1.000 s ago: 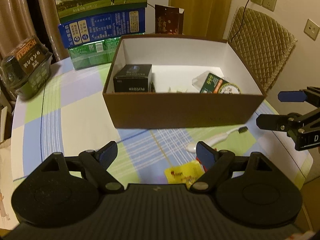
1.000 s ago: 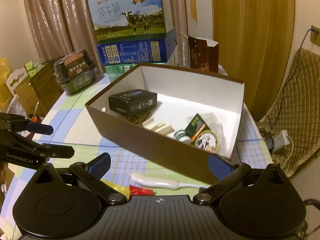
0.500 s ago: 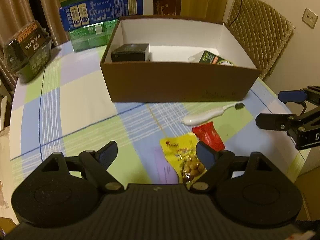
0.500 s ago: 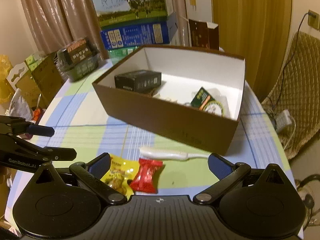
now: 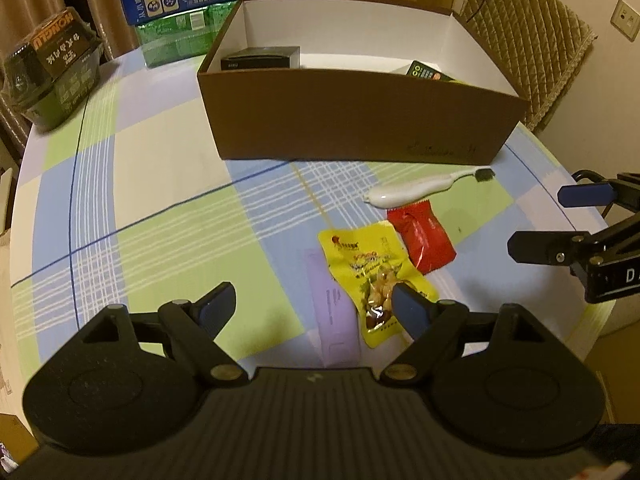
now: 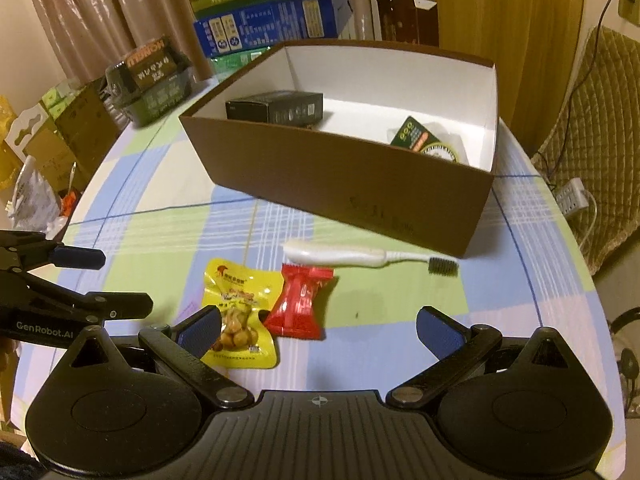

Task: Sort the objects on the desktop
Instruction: 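Withdraw both tools from the box toward the purple tube and red candy, then grasp the purple tube with the left tool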

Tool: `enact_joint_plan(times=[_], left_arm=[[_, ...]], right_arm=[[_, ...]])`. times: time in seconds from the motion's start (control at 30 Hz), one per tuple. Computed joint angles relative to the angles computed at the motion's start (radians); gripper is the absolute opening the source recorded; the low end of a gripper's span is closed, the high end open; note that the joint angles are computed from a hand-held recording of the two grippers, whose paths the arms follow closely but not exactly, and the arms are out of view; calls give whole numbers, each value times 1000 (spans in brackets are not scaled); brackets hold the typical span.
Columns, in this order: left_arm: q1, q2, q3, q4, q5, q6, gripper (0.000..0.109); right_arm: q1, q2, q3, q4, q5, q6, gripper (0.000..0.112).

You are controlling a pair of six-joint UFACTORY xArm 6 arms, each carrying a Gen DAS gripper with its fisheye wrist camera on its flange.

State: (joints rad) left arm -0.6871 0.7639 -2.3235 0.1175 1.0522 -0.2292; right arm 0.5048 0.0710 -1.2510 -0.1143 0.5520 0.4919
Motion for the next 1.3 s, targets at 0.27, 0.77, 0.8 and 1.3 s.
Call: enact_joint_plan(times=[0.27, 0.77, 0.8, 1.3], left_arm=[[0, -38, 81, 0, -22, -9, 82], [7, -67, 214, -22, -91, 33, 73], [6, -55, 202, -28, -88, 43, 72], [2, 67, 66, -18, -48, 107, 28]], right_arm=[[4, 9, -4, 10, 16, 7, 101], [-5, 31, 20, -2, 61, 60, 101], [-6, 32, 22, -4, 63, 64, 101], [-17, 36, 28, -8, 71, 89, 101]])
